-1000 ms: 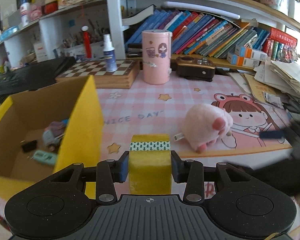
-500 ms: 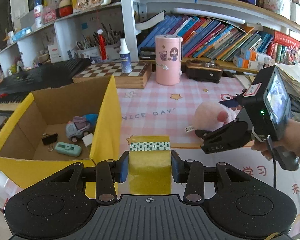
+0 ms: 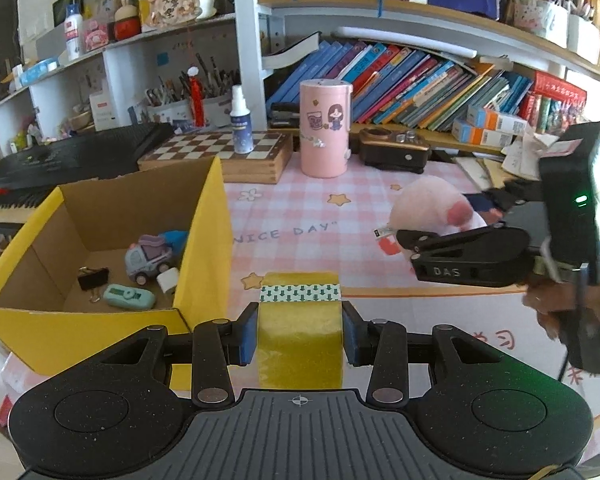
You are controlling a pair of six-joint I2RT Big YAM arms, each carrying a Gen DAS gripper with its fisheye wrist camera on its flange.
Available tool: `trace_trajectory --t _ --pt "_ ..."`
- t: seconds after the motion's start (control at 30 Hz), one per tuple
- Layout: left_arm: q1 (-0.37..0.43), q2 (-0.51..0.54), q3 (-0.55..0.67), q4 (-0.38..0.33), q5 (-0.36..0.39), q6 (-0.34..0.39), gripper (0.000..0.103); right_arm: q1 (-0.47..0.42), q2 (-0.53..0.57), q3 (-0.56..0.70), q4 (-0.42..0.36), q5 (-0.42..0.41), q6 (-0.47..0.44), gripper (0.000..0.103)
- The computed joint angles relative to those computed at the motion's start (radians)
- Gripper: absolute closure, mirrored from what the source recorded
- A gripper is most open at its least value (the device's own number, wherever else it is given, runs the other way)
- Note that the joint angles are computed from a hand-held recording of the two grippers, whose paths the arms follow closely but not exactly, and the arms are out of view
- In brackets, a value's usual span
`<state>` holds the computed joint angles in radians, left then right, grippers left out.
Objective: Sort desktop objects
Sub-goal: 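Carry the tape roll and plush paw toward the yellow box with both grippers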
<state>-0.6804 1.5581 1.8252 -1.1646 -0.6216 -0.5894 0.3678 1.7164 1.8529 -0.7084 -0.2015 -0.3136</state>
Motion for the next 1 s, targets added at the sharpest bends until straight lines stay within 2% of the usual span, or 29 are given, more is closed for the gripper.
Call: trace_trajectory --t 0.23,0.53,0.67,1.0 --pt "-0.017 -0.02 -0.027 0.056 0.018 0.027 0.063 -0.008 -0.102 -0.06 -0.072 0.016 0.192 0.034" --pt "-0.029 -0.071 -0.084 0.112 0.04 0.04 0.063 -0.012 -0.214 -0.107 -0.197 0.055 0.36 0.034" --pt "-0.03 -0.102 -0.117 0.138 0.054 0.044 0.063 0.004 -0.263 -0.145 -0.225 0.078 0.391 0.033" --pt "-0.024 -0.186 -0.212 0.196 0.113 0.082 0.063 0.085 -0.342 -0.229 -0.244 0.184 0.404 0.033"
